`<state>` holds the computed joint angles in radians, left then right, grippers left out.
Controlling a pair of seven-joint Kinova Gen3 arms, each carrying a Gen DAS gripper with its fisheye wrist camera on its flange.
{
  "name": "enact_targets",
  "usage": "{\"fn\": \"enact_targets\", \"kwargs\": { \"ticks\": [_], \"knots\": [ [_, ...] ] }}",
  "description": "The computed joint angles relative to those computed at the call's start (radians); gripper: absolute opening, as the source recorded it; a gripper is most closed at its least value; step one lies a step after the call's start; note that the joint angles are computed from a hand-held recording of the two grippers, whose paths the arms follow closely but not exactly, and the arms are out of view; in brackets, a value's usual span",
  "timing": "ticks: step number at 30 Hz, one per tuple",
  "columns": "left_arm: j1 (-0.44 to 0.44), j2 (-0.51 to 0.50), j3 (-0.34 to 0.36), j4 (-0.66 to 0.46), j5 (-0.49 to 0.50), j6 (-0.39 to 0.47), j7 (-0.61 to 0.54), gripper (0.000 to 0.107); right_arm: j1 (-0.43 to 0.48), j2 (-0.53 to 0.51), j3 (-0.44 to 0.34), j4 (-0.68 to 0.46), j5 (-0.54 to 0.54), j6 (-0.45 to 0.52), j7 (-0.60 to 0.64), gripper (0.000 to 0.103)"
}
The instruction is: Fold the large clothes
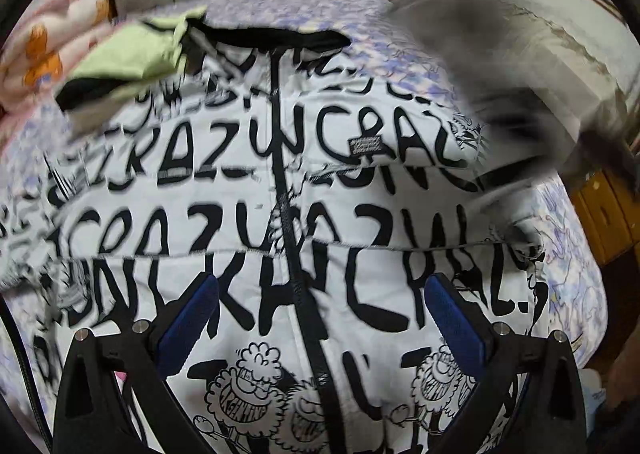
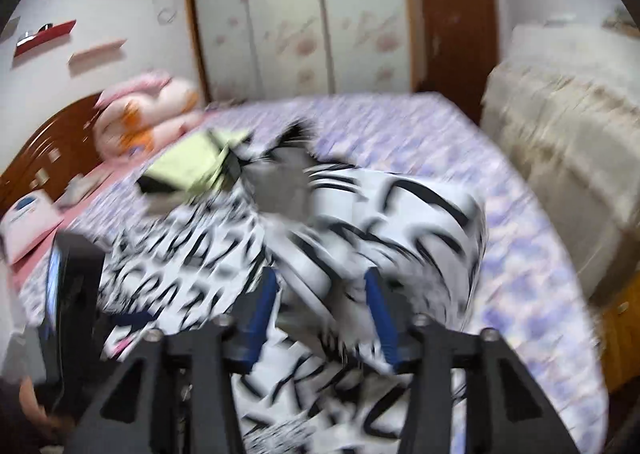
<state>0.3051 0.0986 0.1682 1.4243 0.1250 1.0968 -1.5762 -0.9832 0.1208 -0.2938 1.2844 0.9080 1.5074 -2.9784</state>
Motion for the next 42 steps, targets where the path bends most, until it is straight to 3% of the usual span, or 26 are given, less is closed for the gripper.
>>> {"fn": "enact_targets", "kwargs": {
  "ticks": [5,8,14,21,25,30,32,33,35,38,40,42],
  "knots": [
    [-0.170,0.073,0.048,-0.004,0.203,0.056,-0.088,0.102,0.032,-0.040,-0.013,0.106,-0.122,-0.092,-0.080,0.049],
    [-0.165,0.112,-0.024,0.002,0.307,0.070,-0.105,0.102,0.042,-0.029,-0.021,0.115,-0.161,-0.092,-0.121,0.049],
    [-0.220,0.162,-0.053,-0.004,0.354,0.050,-0.084,0.102,0.072,-0.061,-0.031,0.195,-0.201,-0.157,-0.231,0.049],
    [-0.302,0.273,-0.039,-0.073,0.421,0.036,-0.095,0.098,0.109,-0.061,-0.038,0.228,-0.239,-0.199,-0.255,0.049],
    [-0.261,0.341,-0.032,-0.169,0.355,0.023,-0.064,0.095,0.114,-0.056,-0.038,0.235,-0.256,-0.194,-0.258,0.049],
    [-0.167,0.429,-0.041,-0.331,0.191,0.066,0.006,0.094,0.120,-0.055,-0.031,0.247,-0.277,-0.170,-0.263,0.049],
    [-0.075,0.458,-0.099,-0.409,0.110,0.119,0.000,0.064,0.126,-0.066,-0.029,0.260,-0.284,-0.154,-0.272,0.049],
    [-0.044,0.475,-0.111,-0.455,0.076,0.157,-0.023,0.038,0.130,-0.074,-0.030,0.269,-0.288,-0.141,-0.277,0.049],
    [-0.034,0.500,-0.090,-0.528,0.059,0.229,-0.040,0.027,0.138,-0.087,-0.037,0.282,-0.293,-0.101,-0.277,0.049],
    [-0.101,0.514,0.016,-0.586,0.126,0.282,-0.042,0.025,0.142,-0.088,-0.045,0.297,-0.293,-0.013,-0.266,0.051],
    [-0.086,0.507,0.013,-0.612,0.147,0.296,-0.040,0.024,0.153,-0.088,-0.047,0.309,-0.303,0.014,-0.266,0.052],
    [-0.076,0.497,0.020,-0.630,0.174,0.301,-0.032,0.024,0.182,-0.104,-0.033,0.339,-0.339,-0.018,-0.253,0.052]
  ]
}}
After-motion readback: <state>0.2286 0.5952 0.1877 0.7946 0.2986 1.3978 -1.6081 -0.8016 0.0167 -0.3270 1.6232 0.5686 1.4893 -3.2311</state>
